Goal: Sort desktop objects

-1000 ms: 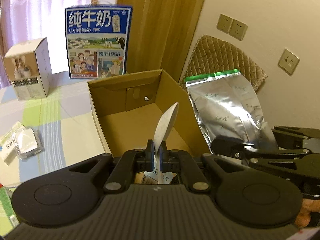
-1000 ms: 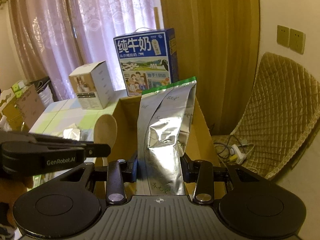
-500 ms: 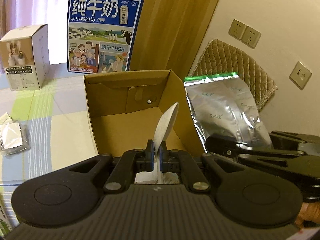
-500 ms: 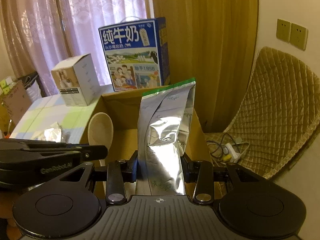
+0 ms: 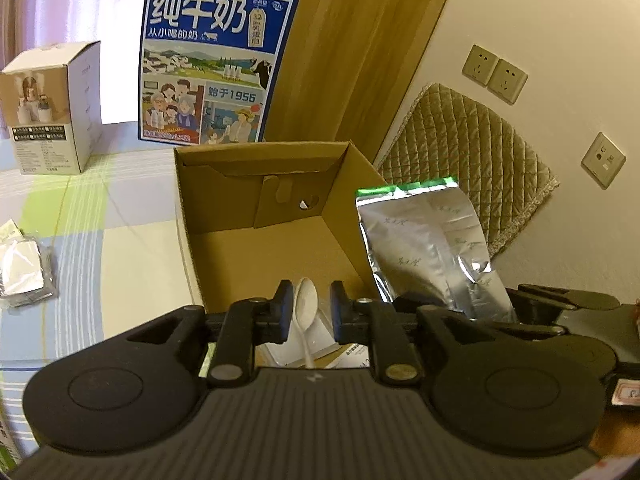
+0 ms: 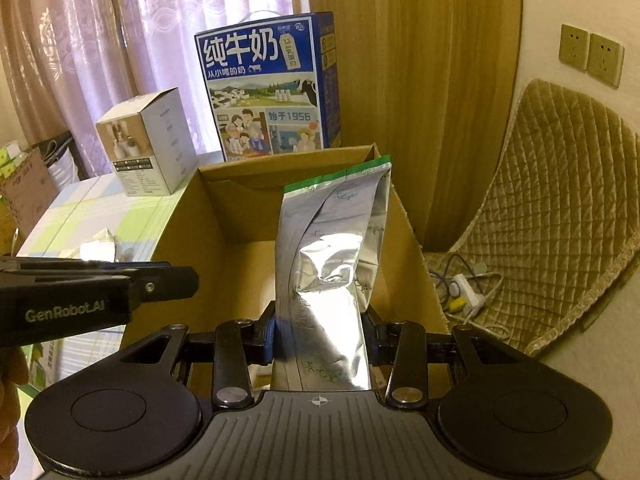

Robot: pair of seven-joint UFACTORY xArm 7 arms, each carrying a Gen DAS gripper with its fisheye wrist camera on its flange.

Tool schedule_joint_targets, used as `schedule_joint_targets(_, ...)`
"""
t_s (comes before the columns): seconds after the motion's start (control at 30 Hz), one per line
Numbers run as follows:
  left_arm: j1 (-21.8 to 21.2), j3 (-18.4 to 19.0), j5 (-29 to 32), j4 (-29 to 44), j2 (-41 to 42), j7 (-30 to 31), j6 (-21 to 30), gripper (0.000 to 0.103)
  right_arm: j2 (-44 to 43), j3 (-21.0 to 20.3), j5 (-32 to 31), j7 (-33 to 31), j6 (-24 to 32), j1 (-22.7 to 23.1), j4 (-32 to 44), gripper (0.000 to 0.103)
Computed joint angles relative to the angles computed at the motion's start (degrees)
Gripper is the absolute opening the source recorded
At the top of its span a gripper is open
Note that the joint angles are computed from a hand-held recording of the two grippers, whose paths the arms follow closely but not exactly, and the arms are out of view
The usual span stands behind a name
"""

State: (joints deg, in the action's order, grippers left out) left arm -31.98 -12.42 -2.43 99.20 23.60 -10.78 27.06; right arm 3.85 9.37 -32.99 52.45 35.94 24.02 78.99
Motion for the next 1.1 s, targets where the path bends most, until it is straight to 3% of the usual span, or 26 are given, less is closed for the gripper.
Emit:
schedule_joint_targets(0.2, 0.45, 0.57, 0.72, -3.08, -2.20, -0.47, -0.30, 0.014, 0.24, -0.03, 0.05, 0.10, -0.54, 0.08, 0.32, 0.038)
schedule_joint_targets(0.33, 1.06, 0.42, 0.76, -5.48, -3.87, -0.51, -0.89, 0.015, -0.25, -0.17, -1.41, 1.40, -2.63, 0.18, -0.26, 0.053)
schedule_joint_targets(0.53, 1.68, 0.04, 0.66, -7.82, -5.89, -0.23, -0.97, 0.017, -1.60, 0.47, -3.07, 3.54, -1.40, 0.39, -0.23, 0.057)
schedule_joint_targets(0.63, 2.09, -0.12, 0.26, -9.49, -7.38, -0.22, -1.22, 0.018, -3.42, 1.26, -3.70, 5.06, -0.58, 0.49, -1.48, 0.063)
schedule_joint_targets(0.83, 3.41, -0.34, -0.25, -17.36, -14.29, 0.83, -2.46, 0.036, -10.64, 4.99, -5.55, 12.77, -0.57, 0.35, -7.87, 0.086)
schedule_joint_targets(1.03, 4.97, -0.31, 0.35, -30.27, -26.04, 1.49, -3.82, 0.060, -16.42, 10.48, -3.75, 17.72, -0.48, 0.08, -13.53, 0.093)
schedule_joint_targets(1.1, 5.38, -0.26, -0.09, -34.34, -30.26, 2.07, -3.34, 0.076, -17.31, 12.37, -3.41, 17.69, 0.61, 0.31, -13.89, 0.094)
